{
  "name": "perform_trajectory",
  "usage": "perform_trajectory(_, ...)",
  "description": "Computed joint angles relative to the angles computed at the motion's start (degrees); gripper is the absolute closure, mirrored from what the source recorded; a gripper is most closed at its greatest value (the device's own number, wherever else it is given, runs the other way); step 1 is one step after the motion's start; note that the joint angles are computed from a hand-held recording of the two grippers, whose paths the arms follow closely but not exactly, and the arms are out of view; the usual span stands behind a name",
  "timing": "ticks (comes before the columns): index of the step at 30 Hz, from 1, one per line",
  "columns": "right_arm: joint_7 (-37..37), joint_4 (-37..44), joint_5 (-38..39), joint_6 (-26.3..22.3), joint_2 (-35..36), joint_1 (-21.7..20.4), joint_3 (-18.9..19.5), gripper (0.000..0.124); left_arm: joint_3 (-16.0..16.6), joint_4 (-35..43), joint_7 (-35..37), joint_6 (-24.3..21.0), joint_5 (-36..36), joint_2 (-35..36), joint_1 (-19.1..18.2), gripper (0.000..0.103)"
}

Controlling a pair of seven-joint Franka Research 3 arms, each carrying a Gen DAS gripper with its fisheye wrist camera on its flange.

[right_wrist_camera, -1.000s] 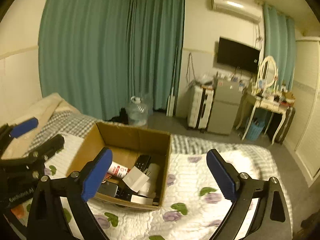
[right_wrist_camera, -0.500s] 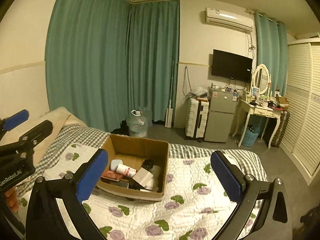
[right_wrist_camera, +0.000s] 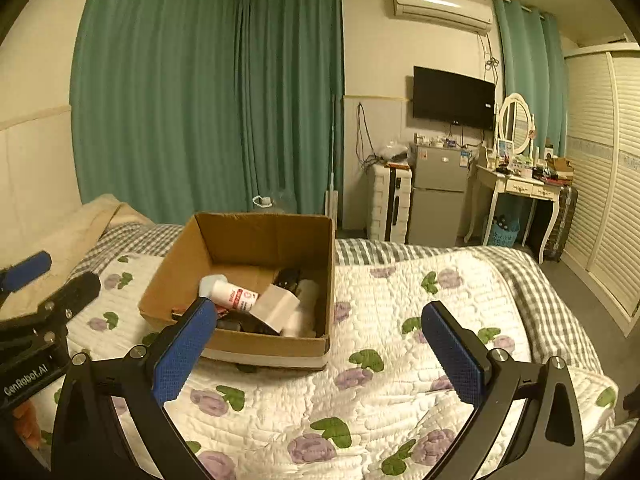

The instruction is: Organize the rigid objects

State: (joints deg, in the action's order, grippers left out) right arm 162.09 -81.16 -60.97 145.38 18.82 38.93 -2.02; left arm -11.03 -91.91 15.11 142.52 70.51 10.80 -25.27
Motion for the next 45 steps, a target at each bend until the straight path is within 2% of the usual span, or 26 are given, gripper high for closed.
perform_trajectory(6,-1.7,1.7,1.5,0.2,1.6,0.2,-0.2,0.021,0.0,-0.6,1.7,0.9,-2.8,0.5,0.4,0.020)
perform_trajectory(29,-3.1,1.7,4.0,0.6,1.5,0.5,-0.9,0.021,0.1,-0.7,3.1,1.7,-5.0,0.2,0.5,0.020)
perform_trajectory(33,-3.4,1.9,4.3,0.4,1.7,0.6,-0.9,0.021,-0.1,-0.7,4.5,2.8,-7.6,0.3,1.0,0.020)
perform_trajectory(45,-4.5,1.8,5.1,0.5,1.8,0.7,-1.0,0.021,0.0,-0.9,3.8,2.1,-7.1,0.0,0.7,0.020)
